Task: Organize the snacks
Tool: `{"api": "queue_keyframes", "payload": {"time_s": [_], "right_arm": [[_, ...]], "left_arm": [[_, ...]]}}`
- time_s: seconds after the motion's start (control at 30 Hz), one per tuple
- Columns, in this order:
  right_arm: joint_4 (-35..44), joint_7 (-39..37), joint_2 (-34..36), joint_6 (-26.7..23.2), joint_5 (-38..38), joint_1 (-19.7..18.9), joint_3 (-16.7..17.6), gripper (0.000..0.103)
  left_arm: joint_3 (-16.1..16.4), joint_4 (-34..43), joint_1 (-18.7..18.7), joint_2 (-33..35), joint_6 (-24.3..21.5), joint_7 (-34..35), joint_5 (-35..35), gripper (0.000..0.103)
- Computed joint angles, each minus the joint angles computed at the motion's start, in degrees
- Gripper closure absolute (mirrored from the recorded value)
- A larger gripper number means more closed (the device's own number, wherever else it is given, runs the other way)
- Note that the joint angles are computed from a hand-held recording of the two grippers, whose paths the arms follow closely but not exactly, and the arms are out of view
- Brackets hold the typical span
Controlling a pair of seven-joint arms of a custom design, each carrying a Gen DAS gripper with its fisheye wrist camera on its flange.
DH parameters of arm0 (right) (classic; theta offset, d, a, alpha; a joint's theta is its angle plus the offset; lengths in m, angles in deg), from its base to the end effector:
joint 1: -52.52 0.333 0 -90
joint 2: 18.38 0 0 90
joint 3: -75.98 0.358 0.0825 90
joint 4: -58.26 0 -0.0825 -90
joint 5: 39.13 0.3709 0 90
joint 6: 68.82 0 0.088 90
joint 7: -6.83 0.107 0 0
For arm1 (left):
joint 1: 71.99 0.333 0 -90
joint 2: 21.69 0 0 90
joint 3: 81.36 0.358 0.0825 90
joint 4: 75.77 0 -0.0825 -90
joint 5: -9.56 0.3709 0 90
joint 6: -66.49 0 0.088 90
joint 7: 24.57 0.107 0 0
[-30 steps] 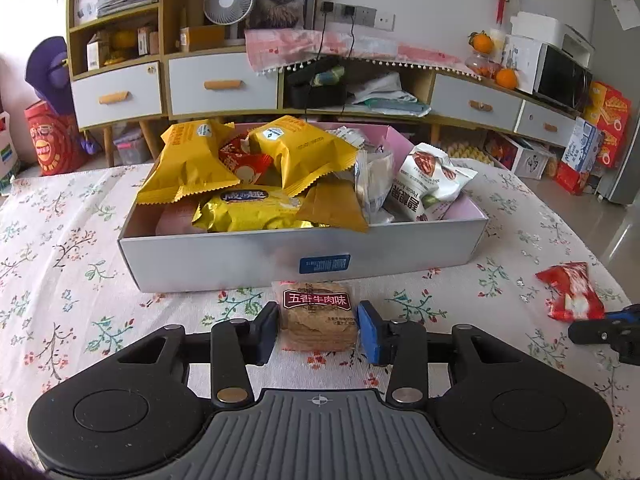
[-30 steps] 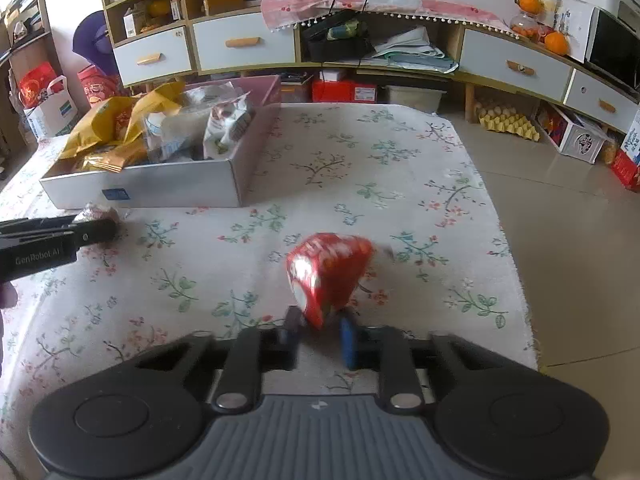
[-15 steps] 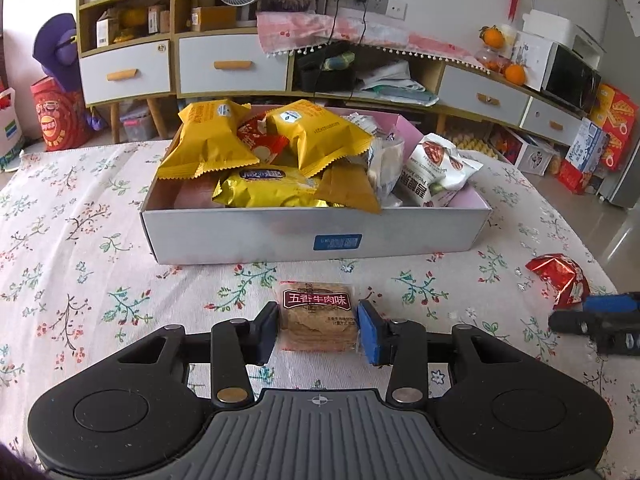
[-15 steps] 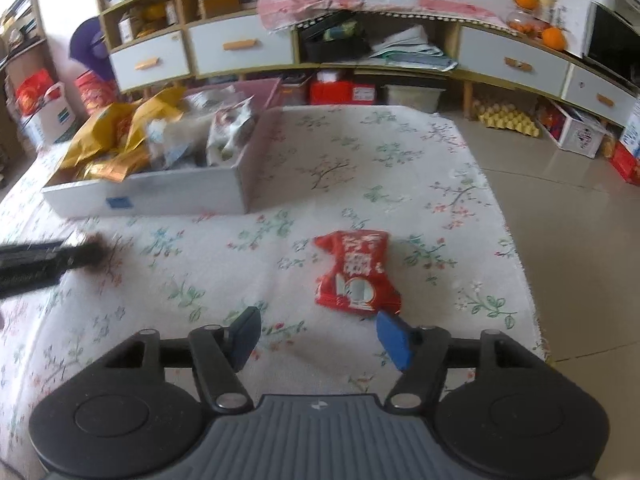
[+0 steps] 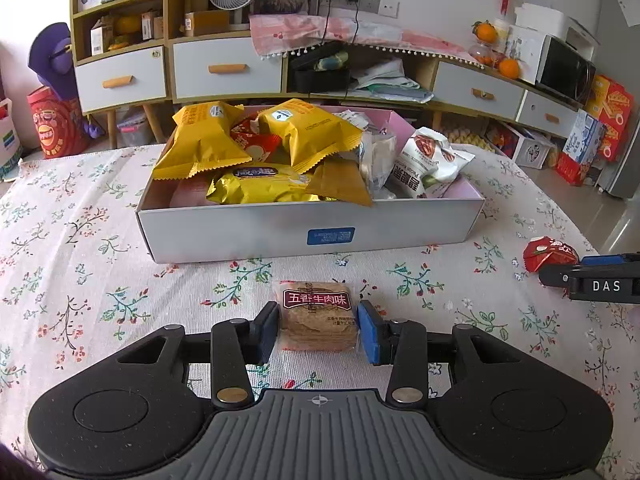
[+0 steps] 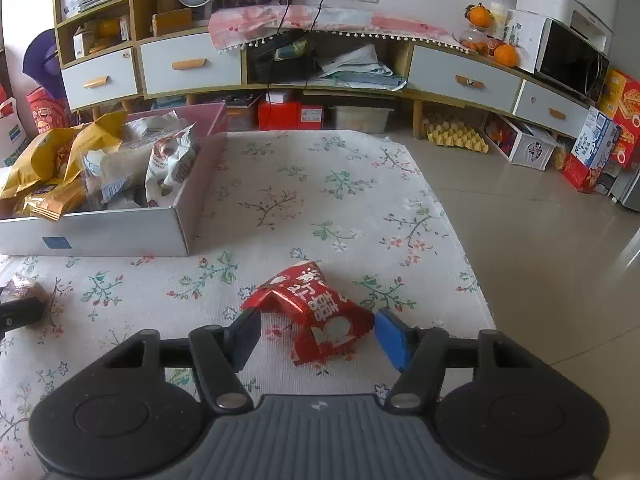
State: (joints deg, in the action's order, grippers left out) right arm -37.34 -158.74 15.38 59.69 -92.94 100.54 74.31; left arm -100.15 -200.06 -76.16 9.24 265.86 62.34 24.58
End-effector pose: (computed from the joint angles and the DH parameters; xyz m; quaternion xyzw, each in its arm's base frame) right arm 0.4983 0.4930 0.3147 -0.5196 0.7752 -0.3139 0.1749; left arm 0.5683 -0.2512 0.2987 -0.4610 0.7927 -0.3661 0.1583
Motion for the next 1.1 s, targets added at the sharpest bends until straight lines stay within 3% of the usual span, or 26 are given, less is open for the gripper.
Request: {"api": "queue_keyframes", "payload": {"time_s": [0.17,0.3,0.43,0.63,0.77,0.8,0.87,0.9,0.93,1.0,1.1], "right_arm": [[-0.38,0.23,-0.09,1.37,-0.16,-0.33,0.03,0.077],[-0.35,-0.43,-0.01,1.69,0.45,-0.45,0.07,0.103],[-0.64,0.09,-0.37,2.14,0.5,-0.3,-0.11,0.103],[-4.73,7.0,-3.2,8.83,-3.58,-0.62,-0.95,0.103],[-5.78,6.03,-4.12,10.74,-4.04,-1.73,0.1,0.103],[-5.83,5.72,-4.15,10.82,-3.86,-1.84,0.27,0.1],[-5.65,4.98,-4.17,10.54,-2.97,-2.03,0.6,0.082],[-5.69,4.95,-4.29,10.81,-2.78,-2.09,0.64,0.068],[-5.96,5.01,-4.5,11.78,-2.97,-2.22,0.63,0.062],[-6.24,3.94,-4.74,13.96,-3.13,-2.7,0.79,0.054],[-4.78,3.16,-3.92,13.24,-4.32,-1.7,0.1,0.044]], "left_arm": [[0.11,0.05,-0.12,-0.02,0.07,-0.15,-0.07,0.064],[0.13,0.03,-0.2,-0.09,0.09,-0.43,-0.28,0.064],[-1.28,0.17,1.31,-0.08,-0.57,-1.18,0.56,0.064],[-3.42,0.07,3.67,-0.19,-1.07,-2.41,2.07,0.064],[-4.88,0.03,5.15,-0.21,-1.25,-3.26,3.33,0.064],[-5.17,0.05,5.41,-0.18,-1.36,-3.46,3.6,0.064],[-5.62,0.02,5.81,-0.17,-1.53,-3.68,4.16,0.064],[-5.77,0.03,5.93,-0.14,-1.63,-3.77,4.36,0.064],[-6.07,0.04,6.19,-0.09,-1.81,-3.88,4.63,0.064],[-6.39,0.09,6.43,0.0,-2.1,-3.94,4.98,0.064],[-6.68,0.2,6.6,0.11,-2.52,-3.88,5.22,0.064]]}}
